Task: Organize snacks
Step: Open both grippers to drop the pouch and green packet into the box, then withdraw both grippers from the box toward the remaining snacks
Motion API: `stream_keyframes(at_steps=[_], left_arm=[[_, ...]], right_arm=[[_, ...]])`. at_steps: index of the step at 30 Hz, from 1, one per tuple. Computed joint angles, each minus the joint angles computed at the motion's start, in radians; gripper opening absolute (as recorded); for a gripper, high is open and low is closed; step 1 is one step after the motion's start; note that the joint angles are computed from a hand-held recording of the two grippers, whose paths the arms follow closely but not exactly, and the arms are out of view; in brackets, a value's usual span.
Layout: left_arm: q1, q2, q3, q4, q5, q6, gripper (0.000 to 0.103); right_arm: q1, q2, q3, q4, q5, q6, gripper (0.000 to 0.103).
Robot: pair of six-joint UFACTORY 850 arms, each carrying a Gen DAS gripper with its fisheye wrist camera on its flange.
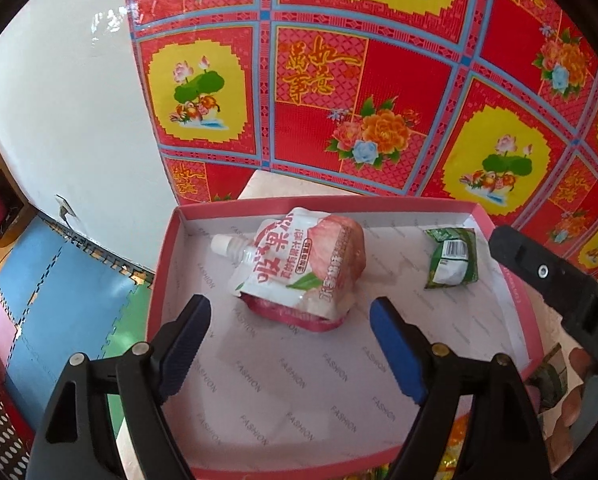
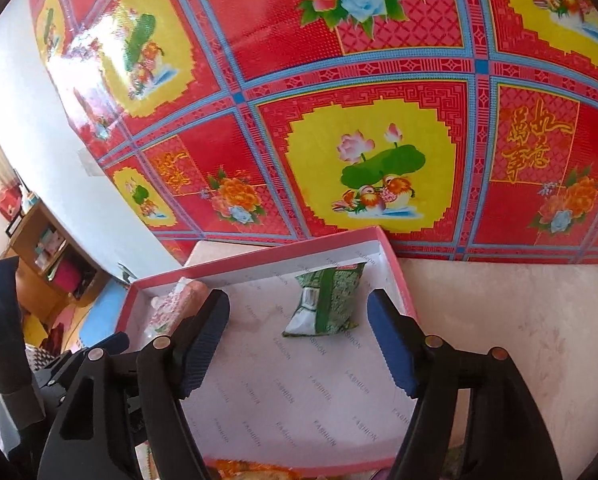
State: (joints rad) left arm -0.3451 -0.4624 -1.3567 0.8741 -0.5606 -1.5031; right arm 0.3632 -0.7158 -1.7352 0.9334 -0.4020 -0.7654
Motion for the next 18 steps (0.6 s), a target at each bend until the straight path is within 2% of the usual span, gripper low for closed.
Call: stream_keyframes(at_steps=[12,18], left_arm=[[-0.018,0.052,0.056,0.006,0.000,-0.042,0.085],[-0.027,0.072,0.077,0.007,0.004,-0.051,0.085]], right_arm=[[0.011,0.088,0.131,0.134,0.020,-0.135,0.073],[0.011,0.109,0.161,0.127,0.025,-0.126,0.073]])
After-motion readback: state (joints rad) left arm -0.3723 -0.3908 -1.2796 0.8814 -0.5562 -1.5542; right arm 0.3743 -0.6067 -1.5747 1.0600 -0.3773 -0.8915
